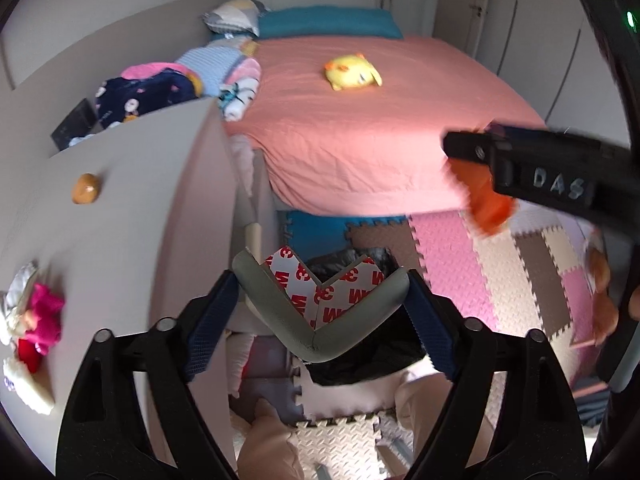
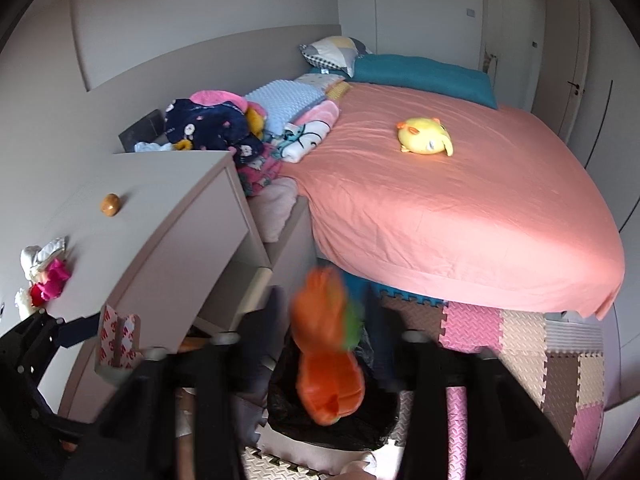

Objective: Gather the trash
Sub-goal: 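Carry the foam corner and orange toy to the bin and release both, then return to the desk and grasp the white foam block with the left gripper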

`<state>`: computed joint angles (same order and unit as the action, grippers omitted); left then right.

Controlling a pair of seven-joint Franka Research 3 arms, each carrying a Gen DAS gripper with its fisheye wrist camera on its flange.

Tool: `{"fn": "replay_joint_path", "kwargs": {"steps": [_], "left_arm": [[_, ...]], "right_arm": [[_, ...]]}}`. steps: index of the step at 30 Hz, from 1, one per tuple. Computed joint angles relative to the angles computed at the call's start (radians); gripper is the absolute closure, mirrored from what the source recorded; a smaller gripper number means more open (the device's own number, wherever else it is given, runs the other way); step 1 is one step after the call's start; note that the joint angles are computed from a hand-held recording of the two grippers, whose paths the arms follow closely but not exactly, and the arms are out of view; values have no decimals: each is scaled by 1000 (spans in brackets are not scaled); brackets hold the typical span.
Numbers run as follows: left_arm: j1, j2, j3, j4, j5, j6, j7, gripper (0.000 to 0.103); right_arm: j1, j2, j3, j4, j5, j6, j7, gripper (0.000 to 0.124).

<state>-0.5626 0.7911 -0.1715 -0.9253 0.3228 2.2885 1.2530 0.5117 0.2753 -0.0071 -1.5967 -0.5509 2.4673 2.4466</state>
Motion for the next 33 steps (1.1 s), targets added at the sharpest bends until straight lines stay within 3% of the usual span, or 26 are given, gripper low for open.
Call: {"fn": "replay_joint_path", "kwargs": {"steps": [4, 7, 19, 33], "left_arm": [[-22, 82, 8, 137, -10, -99, 29, 5], [-17, 91, 6, 151, -36, -109, 18, 5], [15, -51, 2, -78, -7, 11, -42, 5], [96, -266, -13, -416, 50, 160, -145, 5]], "right_arm": [[7, -5, -16, 3, -64, -20, 46, 41], [-1, -11, -12, -6, -72, -14, 52, 41], [7, -16, 4, -2, -81, -23, 53, 41], [67, 40, 18, 91, -71, -47, 21, 41]]}}
